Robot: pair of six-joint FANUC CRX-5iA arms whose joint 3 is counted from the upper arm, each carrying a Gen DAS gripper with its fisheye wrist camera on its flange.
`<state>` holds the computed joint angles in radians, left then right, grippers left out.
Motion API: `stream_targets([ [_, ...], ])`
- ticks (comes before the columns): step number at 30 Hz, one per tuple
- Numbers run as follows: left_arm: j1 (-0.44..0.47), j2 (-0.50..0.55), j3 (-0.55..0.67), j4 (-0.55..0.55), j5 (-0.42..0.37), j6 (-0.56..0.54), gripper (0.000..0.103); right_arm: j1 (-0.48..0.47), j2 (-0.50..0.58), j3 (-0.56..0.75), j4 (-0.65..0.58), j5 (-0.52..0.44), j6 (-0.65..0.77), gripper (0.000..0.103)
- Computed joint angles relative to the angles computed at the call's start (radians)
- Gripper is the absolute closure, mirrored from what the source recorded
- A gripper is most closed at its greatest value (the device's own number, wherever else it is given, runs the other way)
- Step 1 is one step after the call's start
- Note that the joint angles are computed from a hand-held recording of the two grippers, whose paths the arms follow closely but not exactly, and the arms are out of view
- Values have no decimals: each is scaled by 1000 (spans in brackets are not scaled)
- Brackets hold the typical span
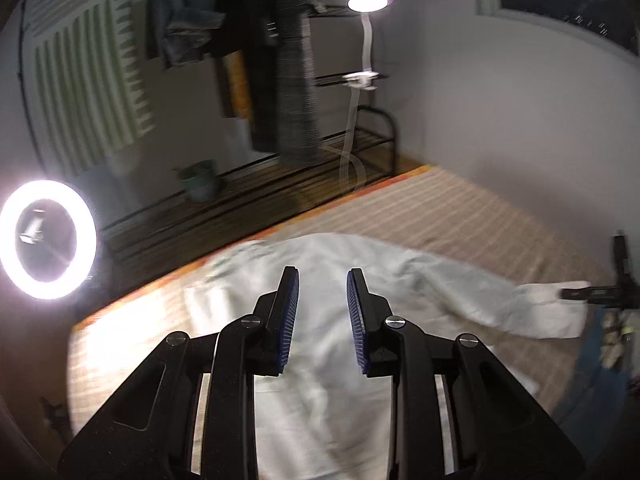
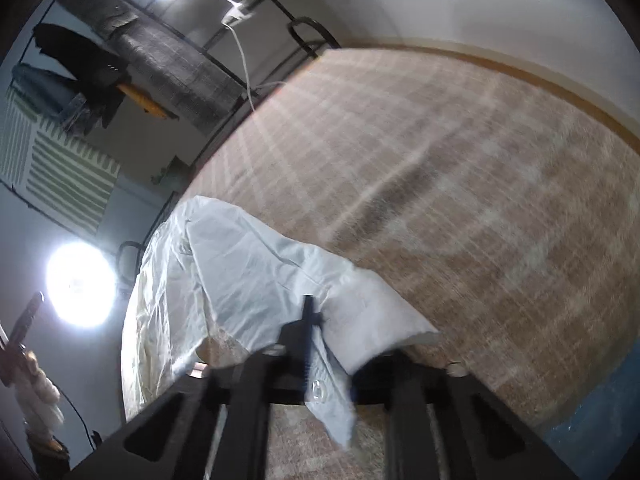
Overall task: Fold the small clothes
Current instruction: 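Grasp the shirt's other side edge with the right tool and lift it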
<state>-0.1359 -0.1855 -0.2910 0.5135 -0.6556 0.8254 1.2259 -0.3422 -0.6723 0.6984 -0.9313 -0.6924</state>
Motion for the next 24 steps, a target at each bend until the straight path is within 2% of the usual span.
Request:
stream_targets([
  [4,-26,-29,-100,118,-32,-45,79,21,37,56,32,-57,97,101],
  [8,-26,-64,-216,182,-61,-34,79,48,104,136,76,-84,229,101],
  [12,14,-96,-302,218,-79,9,79,63,194,227,116,-53,376,101],
  [14,46,-116,-348,243,-86,30,79,70,246,278,120,-2,479,101],
  [17,93,-143,-405,272,-104,50,79,75,340,378,25,114,728,101],
  [19,115,-152,-432,284,-122,48,79,88,410,464,-105,118,934,100],
  [21,119,-158,-450,290,-134,34,79,100,462,530,-186,70,1060,89],
  [22,114,-161,-460,298,-135,26,79,96,474,554,-240,71,1120,71],
  [23,105,-162,-469,310,-134,20,79,90,466,560,-312,101,1182,64],
  [24,89,-162,-477,326,-134,12,79,88,451,553,-345,125,1211,64],
])
